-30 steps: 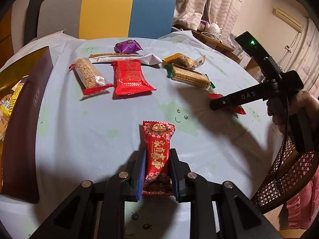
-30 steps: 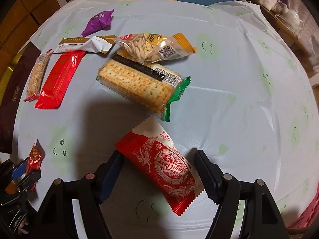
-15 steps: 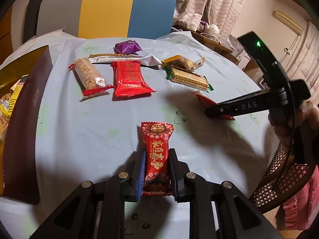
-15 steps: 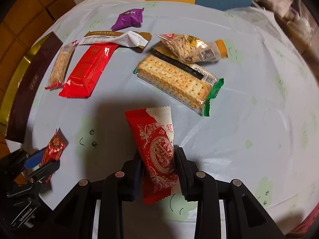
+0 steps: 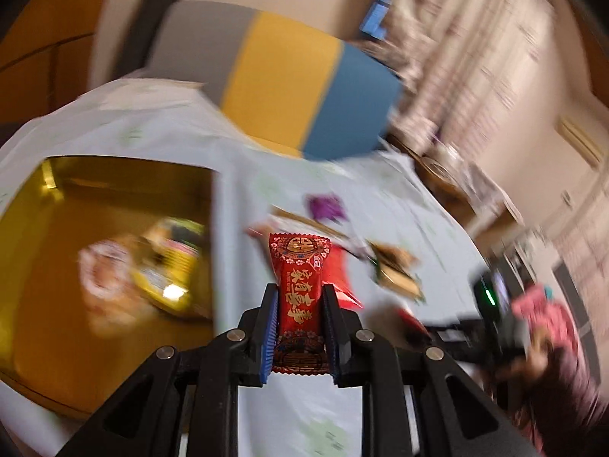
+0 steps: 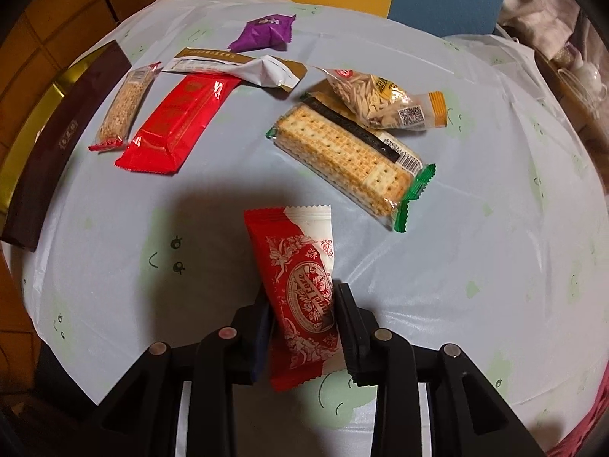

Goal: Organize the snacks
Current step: 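Drop the red-and-gold packet into the gold tin with left tool while right tool holds its packet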

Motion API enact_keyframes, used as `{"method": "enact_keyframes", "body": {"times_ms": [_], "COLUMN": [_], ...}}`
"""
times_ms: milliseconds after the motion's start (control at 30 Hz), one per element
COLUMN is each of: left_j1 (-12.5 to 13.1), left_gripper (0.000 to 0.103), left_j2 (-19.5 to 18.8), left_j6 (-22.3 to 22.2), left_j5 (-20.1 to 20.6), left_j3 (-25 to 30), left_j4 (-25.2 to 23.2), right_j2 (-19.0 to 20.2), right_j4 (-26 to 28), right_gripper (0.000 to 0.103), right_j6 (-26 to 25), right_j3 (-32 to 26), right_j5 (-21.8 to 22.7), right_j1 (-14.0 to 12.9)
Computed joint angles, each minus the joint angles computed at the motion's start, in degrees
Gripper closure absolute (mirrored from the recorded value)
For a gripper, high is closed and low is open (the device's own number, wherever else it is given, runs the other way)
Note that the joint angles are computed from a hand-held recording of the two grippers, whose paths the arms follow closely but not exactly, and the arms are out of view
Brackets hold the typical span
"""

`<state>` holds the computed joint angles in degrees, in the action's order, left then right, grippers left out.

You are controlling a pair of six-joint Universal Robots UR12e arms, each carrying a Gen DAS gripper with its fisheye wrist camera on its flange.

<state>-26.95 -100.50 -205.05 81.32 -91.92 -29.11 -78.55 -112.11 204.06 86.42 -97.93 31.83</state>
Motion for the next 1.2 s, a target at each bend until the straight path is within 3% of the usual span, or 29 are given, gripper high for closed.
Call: {"method": "enact_keyframes", "body": {"times_ms": [33, 200, 267, 367, 433, 567, 933, 1200], "left_j1": [0.9, 4.7, 5.1, 5.9, 5.7, 6.4, 2.1, 0.5], "left_gripper": [0.081, 0.081, 0.081, 0.081, 0.074, 0.072, 0.072, 0.072], "left_j2": [-0.3, -2.6, -4.0, -5.6, -6.7, -6.5, 0.1, 3.3], "left_j6": [-1.8, -6.0, -5.9, -6.2, -5.7, -7.9, -7.3, -8.9], "left_j5": [1.8, 2.6, 5.1, 4.9, 7.3, 6.1, 15.9, 17.2], "left_j3": [0.8, 3.6, 5.3, 6.7, 8.3, 7.8, 1.1, -2.9], "left_j4": [-1.5, -5.9, -7.9, -10.2, -12.9, -13.7, -10.8, -11.3], "right_j2": [0.3, 1.6, 1.8, 2.1, 2.1, 2.1, 2.6, 2.9], "right_j4": [0.0, -0.1, 0.2, 0.0, -0.1, -0.4, -0.4, 1.6], "right_gripper": [0.069, 0.069, 0.069, 0.07, 0.069, 0.069, 0.071, 0.072], "right_j6": [0.1, 0.8, 0.7, 0.6, 0.5, 0.2, -0.3, 2.6], "right_j3": [-0.2, -1.0, -1.4, -1.4, -1.4, -1.1, -1.3, -2.3], "right_j5": [-0.3, -1.5, -1.8, -1.9, -1.8, -1.8, -3.5, -3.4], "right_j1": [0.3, 1.6, 1.8, 2.0, 2.0, 1.9, 2.6, 2.7]}}
